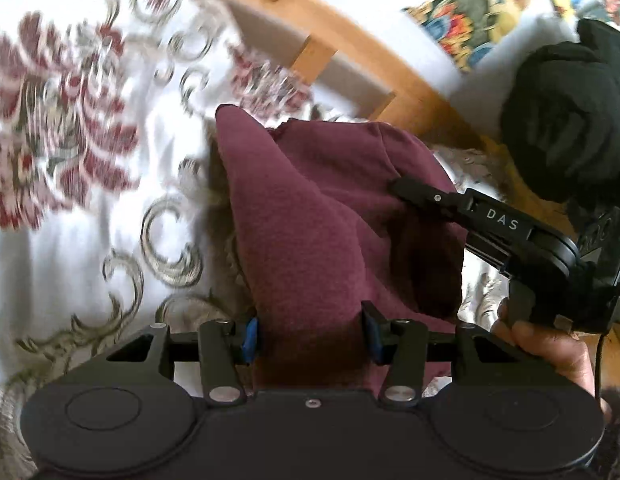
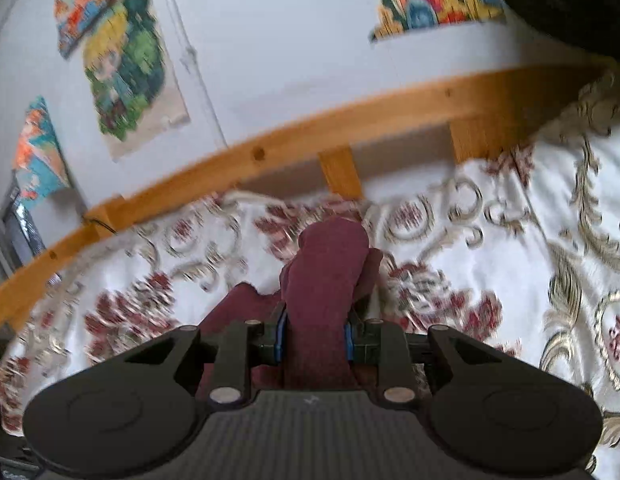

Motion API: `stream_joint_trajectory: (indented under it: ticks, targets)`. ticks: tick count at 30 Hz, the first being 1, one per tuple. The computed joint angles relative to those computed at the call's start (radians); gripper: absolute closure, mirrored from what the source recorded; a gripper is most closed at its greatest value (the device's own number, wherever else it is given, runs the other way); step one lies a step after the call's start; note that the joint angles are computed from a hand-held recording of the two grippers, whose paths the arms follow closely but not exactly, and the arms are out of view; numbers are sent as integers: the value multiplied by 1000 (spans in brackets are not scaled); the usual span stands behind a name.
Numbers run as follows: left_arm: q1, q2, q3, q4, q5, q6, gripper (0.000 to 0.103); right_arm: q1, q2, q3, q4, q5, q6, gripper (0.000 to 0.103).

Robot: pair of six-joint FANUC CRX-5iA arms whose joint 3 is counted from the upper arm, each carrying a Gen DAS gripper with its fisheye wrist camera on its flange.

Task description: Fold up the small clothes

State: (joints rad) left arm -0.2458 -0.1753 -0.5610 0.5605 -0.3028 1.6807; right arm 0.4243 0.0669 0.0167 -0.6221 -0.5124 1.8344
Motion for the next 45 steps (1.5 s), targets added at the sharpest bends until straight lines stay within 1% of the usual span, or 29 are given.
stream_joint_trajectory:
  ticks: [2, 3, 6, 7, 10, 13, 15, 17, 20, 22, 23, 25, 27, 29, 31, 32, 35, 36, 40, 41, 43, 45]
  targets:
    - [3, 13, 1, 3, -1, 3, 48, 5, 11, -16, 24, 30, -20, 74]
    - [3, 11, -10, 22, 3, -5, 47, 0, 15, -19, 22, 35, -29, 74]
    - [5, 16, -22, 57, 1, 2, 44, -23, 27, -21, -15, 32, -34, 72]
    - [5, 19, -19, 54, -1, 8, 42, -25, 29, -24, -14, 34, -38, 71]
    - [10, 26, 4, 1, -24, 51, 40, -17, 27, -44, 6, 56, -48, 64]
    - [13, 30, 18, -34, -37, 85, 36, -1, 24, -60, 54, 78, -88, 56]
    - [18, 34, 25, -49, -48, 108, 31, 16, 23, -73, 111, 94, -135, 47]
    - [26, 37, 44, -92, -73, 162, 22, 27, 17, -86, 155, 105, -163, 42]
    - [35, 34, 53, -128, -89, 220, 14, 42, 5, -107, 221, 116, -210, 28]
    - [41, 29, 57, -148, -94, 257, 9, 51, -7, -125, 263, 128, -240, 21]
    - [42, 24, 60, -170, -95, 290, 5, 57, -14, -138, 294, 135, -264, 16]
    - [45, 15, 67, -209, -95, 342, 2, 69, -32, -169, 360, 152, -316, 8]
    - [44, 9, 101, -309, -120, 437, 2, 92, -63, -235, 489, 205, -419, 2]
    - [25, 6, 165, -483, -171, 575, 1, 110, -101, -316, 628, 272, -530, 0]
    - [-7, 5, 225, -637, -223, 690, 1, 119, -138, -386, 763, 314, -649, 0]
    - [-31, 5, 256, -717, -253, 746, 1, 121, -158, -428, 851, 341, -733, 0]
    - [-89, -6, 310, -862, -315, 832, 1, 99, -217, -556, 1171, 431, -1037, 0]
    - [-111, -12, 322, -904, -332, 854, 1, 89, -235, -581, 1229, 448, -1096, 0]
    - [-205, -26, 374, -1053, -419, 932, 1, 88, -305, -624, 1246, 452, -1120, 0]
    - [-229, -33, 383, -1084, -440, 948, 1, 83, -324, -642, 1286, 459, -1154, 0]
    - [-270, -44, 395, -1134, -475, 978, 1, 59, -364, -687, 1406, 489, -1256, 0]
    - [-318, -56, 409, -1186, -524, 1024, 1, 66, -404, -705, 1400, 480, -1244, 0]
